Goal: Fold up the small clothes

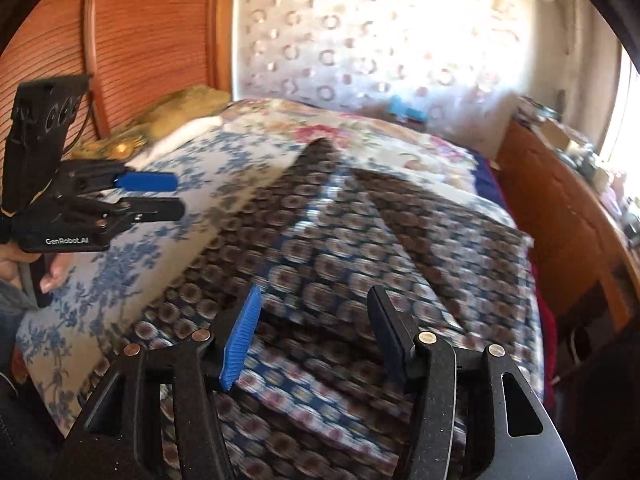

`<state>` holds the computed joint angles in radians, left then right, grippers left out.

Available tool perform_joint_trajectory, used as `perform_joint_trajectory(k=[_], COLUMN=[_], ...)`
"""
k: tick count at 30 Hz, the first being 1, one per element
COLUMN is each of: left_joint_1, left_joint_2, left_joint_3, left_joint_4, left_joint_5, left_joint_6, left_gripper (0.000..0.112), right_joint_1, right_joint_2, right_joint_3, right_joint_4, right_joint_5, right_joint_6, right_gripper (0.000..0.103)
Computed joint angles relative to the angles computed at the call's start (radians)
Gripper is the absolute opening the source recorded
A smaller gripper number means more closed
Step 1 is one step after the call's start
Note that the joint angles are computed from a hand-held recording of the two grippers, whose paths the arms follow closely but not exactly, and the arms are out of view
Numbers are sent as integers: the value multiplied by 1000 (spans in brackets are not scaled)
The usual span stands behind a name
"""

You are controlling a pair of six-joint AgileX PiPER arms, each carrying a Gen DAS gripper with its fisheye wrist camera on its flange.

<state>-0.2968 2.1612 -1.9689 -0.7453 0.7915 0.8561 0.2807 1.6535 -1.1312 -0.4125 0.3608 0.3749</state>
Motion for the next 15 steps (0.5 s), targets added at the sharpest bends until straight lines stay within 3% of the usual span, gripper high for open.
perform_joint_trajectory(k=[7, 13, 14, 15], left_joint_1=[6, 8, 8, 9], left_joint_2=[9, 7, 6, 6], left_joint_3=[-12, -7, -6, -5], left_joint_4=[16, 16, 16, 14], left_joint_5=[1, 1, 1, 1], left_joint_6=[-23, -19, -17, -15], left_gripper=[43, 43, 43, 43], right_joint_1=[33, 41, 41, 36], right_joint_2=[83, 156, 171, 181], right_joint_3=[-90, -169, -184, -195], right_joint_4=[69, 88, 88, 101], right_joint_5=[20, 90, 104, 114], right_joint_6=[-57, -69, -71, -87], right_gripper=[56, 56, 53, 32])
